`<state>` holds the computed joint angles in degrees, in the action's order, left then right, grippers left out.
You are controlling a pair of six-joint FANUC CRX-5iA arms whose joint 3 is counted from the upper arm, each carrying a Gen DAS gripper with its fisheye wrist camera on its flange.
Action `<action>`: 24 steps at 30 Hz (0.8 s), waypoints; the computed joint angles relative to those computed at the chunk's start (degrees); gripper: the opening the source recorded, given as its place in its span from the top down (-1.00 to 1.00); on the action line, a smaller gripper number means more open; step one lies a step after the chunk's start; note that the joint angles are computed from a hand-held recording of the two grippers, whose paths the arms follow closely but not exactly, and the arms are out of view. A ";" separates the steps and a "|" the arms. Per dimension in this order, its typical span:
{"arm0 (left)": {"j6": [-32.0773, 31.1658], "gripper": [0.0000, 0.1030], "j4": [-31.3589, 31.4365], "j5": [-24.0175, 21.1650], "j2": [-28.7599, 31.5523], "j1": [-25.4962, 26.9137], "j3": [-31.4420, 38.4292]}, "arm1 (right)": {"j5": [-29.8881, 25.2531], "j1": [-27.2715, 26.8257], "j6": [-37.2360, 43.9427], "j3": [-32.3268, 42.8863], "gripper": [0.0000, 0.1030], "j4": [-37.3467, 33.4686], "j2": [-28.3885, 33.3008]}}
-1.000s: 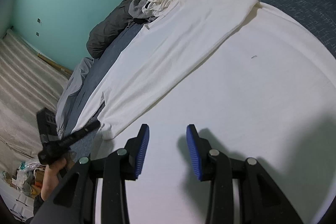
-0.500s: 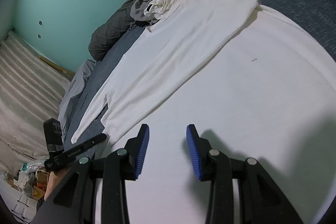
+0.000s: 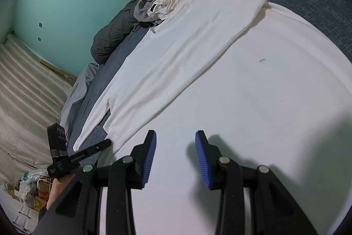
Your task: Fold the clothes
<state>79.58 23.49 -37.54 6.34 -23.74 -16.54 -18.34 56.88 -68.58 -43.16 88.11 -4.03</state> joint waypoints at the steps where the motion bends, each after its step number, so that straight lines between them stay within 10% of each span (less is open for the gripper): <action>1: -0.18 0.50 0.26 0.16 -0.05 0.03 -0.17 | -0.53 0.22 0.88 -0.08 0.29 -0.99 -0.34; 4: -0.54 0.50 0.19 0.31 0.42 -0.37 0.15 | -2.52 1.12 4.31 -0.18 0.29 -4.84 -1.46; 14: -1.38 0.50 -1.05 -0.87 2.13 -1.16 1.97 | -24.49 2.04 54.26 12.08 0.16 -45.86 -3.11; 24: -1.46 0.50 -0.99 -1.09 3.68 -1.43 2.55 | -39.84 -5.60 83.89 26.84 0.16 -57.69 9.88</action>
<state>78.11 22.50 -38.64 10.02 -25.17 -14.00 -58.18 51.29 15.31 -16.32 30.42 5.85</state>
